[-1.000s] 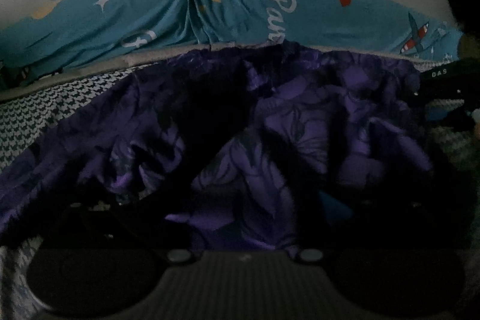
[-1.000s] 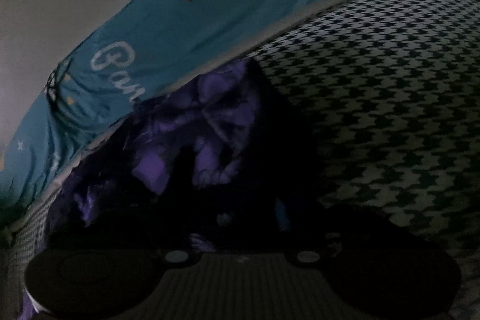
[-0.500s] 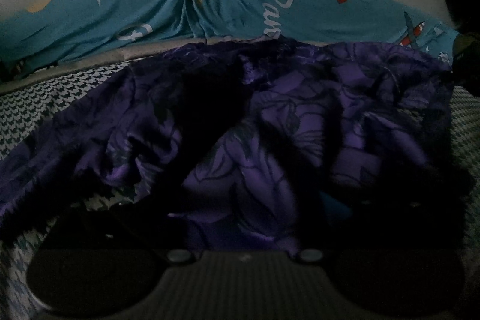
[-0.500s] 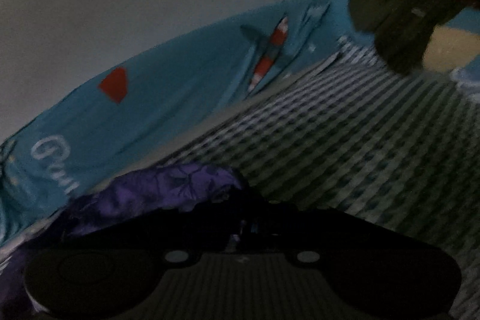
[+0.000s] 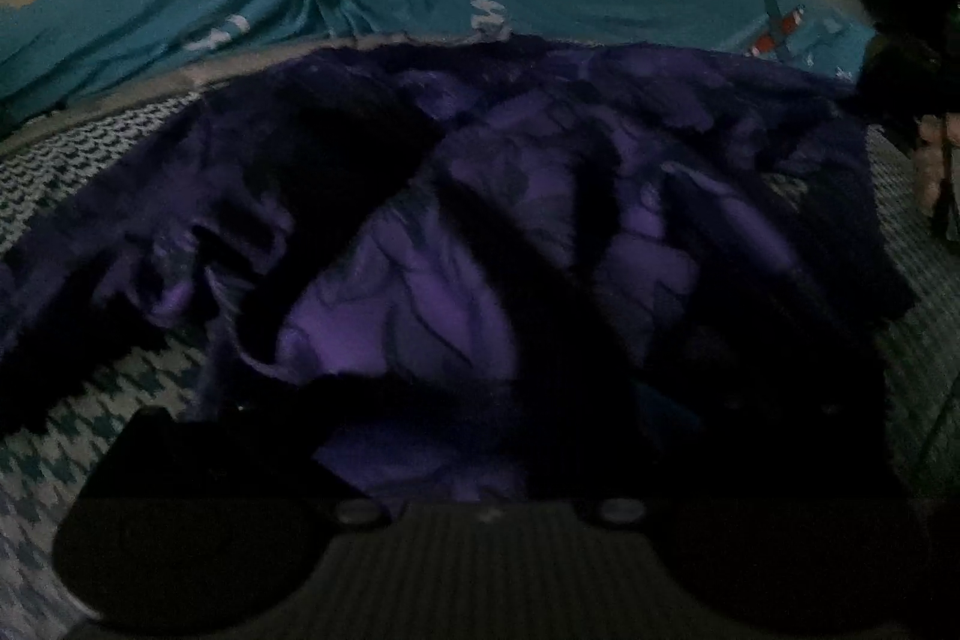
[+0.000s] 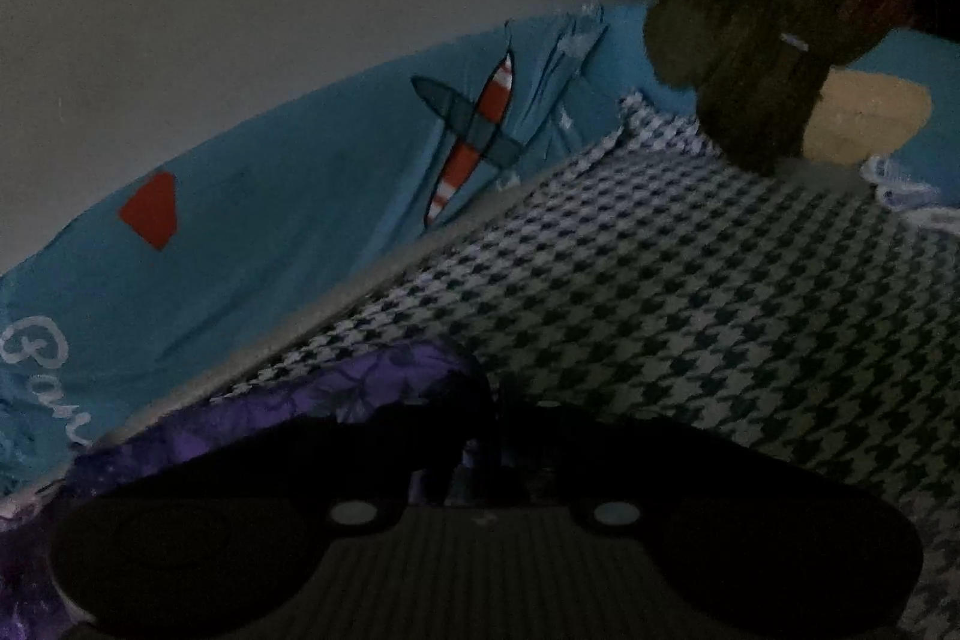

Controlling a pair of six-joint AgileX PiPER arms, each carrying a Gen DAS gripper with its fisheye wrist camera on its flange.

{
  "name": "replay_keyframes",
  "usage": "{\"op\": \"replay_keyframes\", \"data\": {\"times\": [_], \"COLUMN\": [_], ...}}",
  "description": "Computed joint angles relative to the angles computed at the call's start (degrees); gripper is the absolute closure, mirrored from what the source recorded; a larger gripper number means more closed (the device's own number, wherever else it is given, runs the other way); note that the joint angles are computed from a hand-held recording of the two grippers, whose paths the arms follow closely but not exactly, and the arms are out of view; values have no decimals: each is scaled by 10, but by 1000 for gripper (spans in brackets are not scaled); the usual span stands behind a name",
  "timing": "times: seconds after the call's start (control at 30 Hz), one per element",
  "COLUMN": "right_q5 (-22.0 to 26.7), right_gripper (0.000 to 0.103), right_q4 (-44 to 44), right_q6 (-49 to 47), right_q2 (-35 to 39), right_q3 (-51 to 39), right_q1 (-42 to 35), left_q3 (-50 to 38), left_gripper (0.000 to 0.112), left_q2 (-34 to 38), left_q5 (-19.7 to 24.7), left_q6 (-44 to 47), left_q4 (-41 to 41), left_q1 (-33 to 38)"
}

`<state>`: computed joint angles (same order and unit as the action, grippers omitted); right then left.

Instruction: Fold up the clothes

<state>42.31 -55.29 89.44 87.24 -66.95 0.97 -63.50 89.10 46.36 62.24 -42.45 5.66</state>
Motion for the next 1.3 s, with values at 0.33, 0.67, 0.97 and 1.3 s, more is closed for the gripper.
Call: {"op": "replay_keyframes", "data": {"times": [0.33,0.67,0.97,1.3], "right_q5": [-65,-36,-23,-13], "right_gripper": [56,48,38,58], "right_q4": [87,266,388,353], "right_q6": [-83,-239,-319,-312], "right_q2": [-73,-149,-163,-116], "right_q3": [48,93,120,111], "right_q1": [-29,-28,1,75], "left_q3": [38,41,46,49], "left_gripper": [9,9,9,9], "left_q2": [-26,-25,-29,-29], "left_q5": [-29,-29,-37,-46], "left_q6": [35,44,54,59], "left_q4": [-3,-13,-20,-19], "left_q1": [-19,-13,-5,-9]}}
